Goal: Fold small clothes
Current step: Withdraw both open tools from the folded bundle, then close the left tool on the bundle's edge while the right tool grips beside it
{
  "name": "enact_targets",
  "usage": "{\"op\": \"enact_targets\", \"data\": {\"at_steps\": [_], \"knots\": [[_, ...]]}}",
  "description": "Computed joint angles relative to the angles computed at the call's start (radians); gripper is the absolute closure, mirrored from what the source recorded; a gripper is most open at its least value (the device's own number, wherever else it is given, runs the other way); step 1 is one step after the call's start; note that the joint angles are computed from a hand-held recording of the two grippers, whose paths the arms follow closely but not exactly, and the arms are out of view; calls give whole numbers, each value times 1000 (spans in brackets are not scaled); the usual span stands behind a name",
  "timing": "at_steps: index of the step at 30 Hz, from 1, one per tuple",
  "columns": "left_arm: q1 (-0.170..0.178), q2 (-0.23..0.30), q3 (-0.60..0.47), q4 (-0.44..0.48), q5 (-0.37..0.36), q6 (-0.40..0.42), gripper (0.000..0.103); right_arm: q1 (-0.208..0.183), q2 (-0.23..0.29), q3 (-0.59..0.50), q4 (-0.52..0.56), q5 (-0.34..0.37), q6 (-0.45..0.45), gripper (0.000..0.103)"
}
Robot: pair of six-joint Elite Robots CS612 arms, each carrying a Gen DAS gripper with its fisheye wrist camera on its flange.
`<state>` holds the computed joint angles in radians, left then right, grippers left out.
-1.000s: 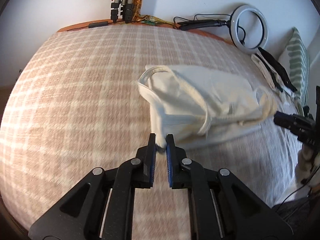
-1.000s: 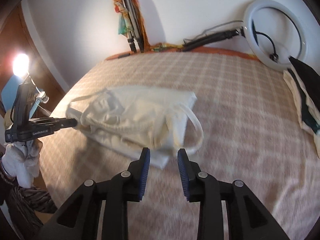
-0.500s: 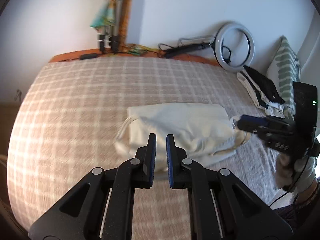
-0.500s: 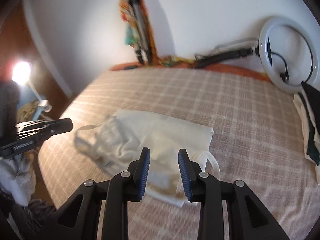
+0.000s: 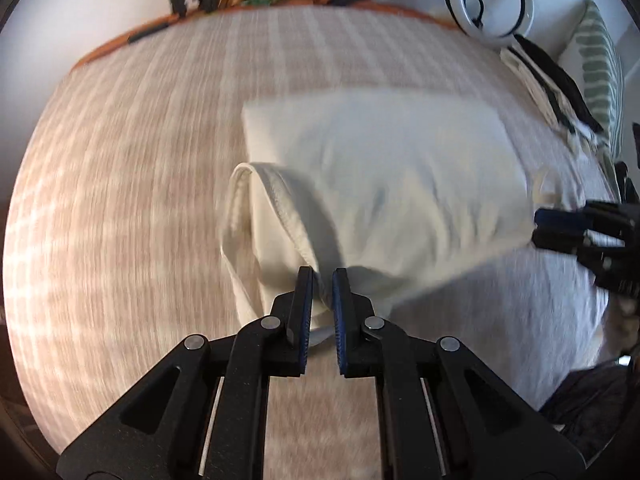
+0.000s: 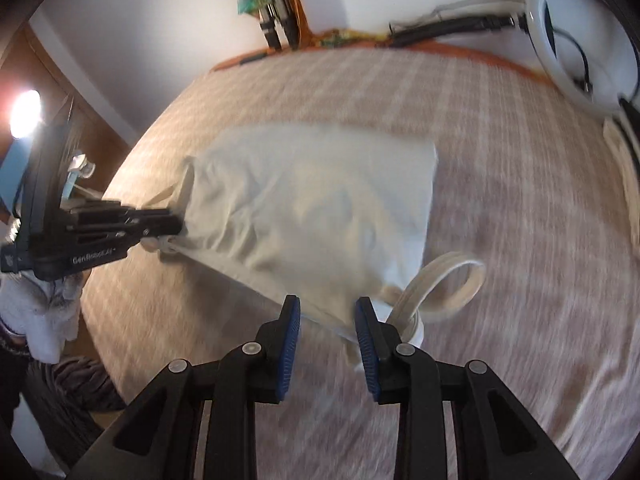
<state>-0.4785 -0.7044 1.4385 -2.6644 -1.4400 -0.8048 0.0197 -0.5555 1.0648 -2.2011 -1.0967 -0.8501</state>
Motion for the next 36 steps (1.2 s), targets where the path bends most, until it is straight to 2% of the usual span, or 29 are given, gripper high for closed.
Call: {"op": "enact_targets", "data": {"at_steps": [2,4,6,9,11,13,17,20,21,22,24,25,31,33,34,36], "knots": [[-13,-17,38,-8,23,-13,95,-8,-9,20,4,-3,-17,76],[-20,-35,71,-36,37,-37,95,-11,-24,61,-63,-36,-19,73],[-30,-52,98,-63,73,-48,95,-19,-32,66,-51,-14,-21,73],[-40,-79,137,-131,123,-79,95,-41,-46,67,-25,92,-25,73],[-41,-88,156,-189,140,-114,95,-54,-49,64,-13,160,-20,66],[-32,-92,170,-236,139,-150,95,-64,-43,61,-43,214,22,62],[-13,-81,166,-290,119,-198,95,-68,-1,-5,7,259,106,62],[9,-52,131,-287,86,-220,94,-68,34,-57,59,274,139,61],[18,-44,128,-301,57,-238,87,-67,47,-79,89,277,144,61],[26,-33,125,-324,28,-256,75,-67,60,-98,112,281,156,60],[40,-18,121,-359,-5,-287,57,-66,79,-126,146,288,180,60],[45,-12,119,-373,-12,-304,55,-68,89,-143,167,295,187,59],[76,25,105,-429,-73,-420,55,-65,128,-196,222,300,223,57],[81,36,94,-445,-83,-435,55,-60,137,-207,225,296,236,57],[81,38,88,-443,-82,-429,55,-59,137,-206,213,292,244,57],[74,39,63,-372,-47,-381,55,-55,141,-210,203,283,245,57]]}}
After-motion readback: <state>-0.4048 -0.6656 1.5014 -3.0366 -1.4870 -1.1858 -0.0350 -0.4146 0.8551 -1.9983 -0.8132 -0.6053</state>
